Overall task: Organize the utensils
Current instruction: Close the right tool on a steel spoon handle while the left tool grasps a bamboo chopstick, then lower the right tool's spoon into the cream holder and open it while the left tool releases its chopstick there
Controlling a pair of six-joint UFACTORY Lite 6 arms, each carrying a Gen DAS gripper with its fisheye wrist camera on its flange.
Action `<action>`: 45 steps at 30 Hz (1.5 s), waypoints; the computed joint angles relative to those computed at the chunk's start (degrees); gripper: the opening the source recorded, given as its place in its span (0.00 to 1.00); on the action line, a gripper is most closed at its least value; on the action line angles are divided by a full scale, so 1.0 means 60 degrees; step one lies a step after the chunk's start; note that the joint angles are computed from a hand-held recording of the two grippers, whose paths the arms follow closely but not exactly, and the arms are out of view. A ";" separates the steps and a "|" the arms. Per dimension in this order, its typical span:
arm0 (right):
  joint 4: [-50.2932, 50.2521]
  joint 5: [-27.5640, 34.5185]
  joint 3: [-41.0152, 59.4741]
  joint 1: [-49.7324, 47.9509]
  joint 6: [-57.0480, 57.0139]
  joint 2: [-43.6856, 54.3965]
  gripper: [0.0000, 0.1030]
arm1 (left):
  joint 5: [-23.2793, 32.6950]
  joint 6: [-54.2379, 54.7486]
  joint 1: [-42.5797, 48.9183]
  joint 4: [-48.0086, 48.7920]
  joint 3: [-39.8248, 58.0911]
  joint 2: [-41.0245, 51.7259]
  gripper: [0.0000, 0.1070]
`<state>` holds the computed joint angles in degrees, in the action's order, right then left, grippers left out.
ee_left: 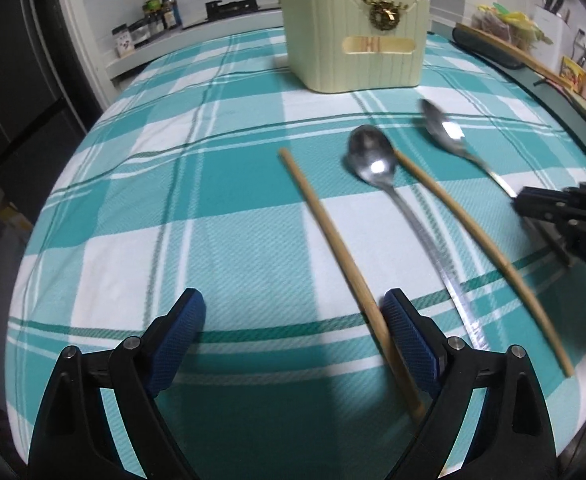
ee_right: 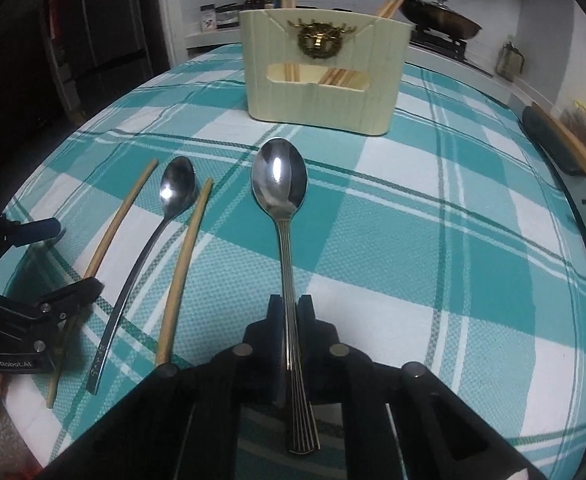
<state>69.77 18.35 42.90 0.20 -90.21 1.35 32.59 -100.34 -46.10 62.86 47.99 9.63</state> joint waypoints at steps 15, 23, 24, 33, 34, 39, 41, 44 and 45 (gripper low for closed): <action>-0.1468 0.1153 -0.0450 -0.2125 0.0754 -0.0925 0.48 | -0.1644 0.5493 0.1821 -0.2984 0.0144 -0.0298 0.86; -0.2572 0.0202 0.1343 -0.0664 0.1953 0.1022 0.55 | -0.2150 0.9275 0.2985 -0.5810 0.2331 0.1423 0.72; -0.2694 0.0124 0.1709 -0.0538 0.2267 0.1359 0.57 | -0.2122 0.9660 0.3078 -0.6160 0.2642 0.1626 0.66; -0.0836 0.0170 0.3708 -0.0157 0.1699 0.3076 0.40 | -0.1677 0.8480 0.2360 -0.4781 0.3973 0.2542 0.05; -0.0153 0.0511 0.3576 -0.0354 0.1028 0.2912 0.40 | -0.1760 0.8144 0.2340 -0.4479 0.3761 0.2333 0.05; 0.1219 0.2136 0.2502 -0.1449 -0.0513 0.1179 0.40 | -0.2047 0.5582 0.2245 -0.2242 0.2083 -0.0083 0.05; 0.1178 0.2780 0.2132 -0.1882 -0.0523 0.0376 0.40 | -0.1976 0.5008 0.2147 -0.1656 0.1496 -0.1274 0.05; 0.0940 0.3615 0.1563 -0.2446 -0.0385 -0.0961 0.40 | -0.1734 0.4648 0.1967 -0.1252 0.0841 -0.2902 0.05; 0.0919 0.3845 0.1400 -0.2622 -0.0391 -0.1349 0.40 | -0.1662 0.4591 0.1920 -0.1200 0.0655 -0.3387 0.05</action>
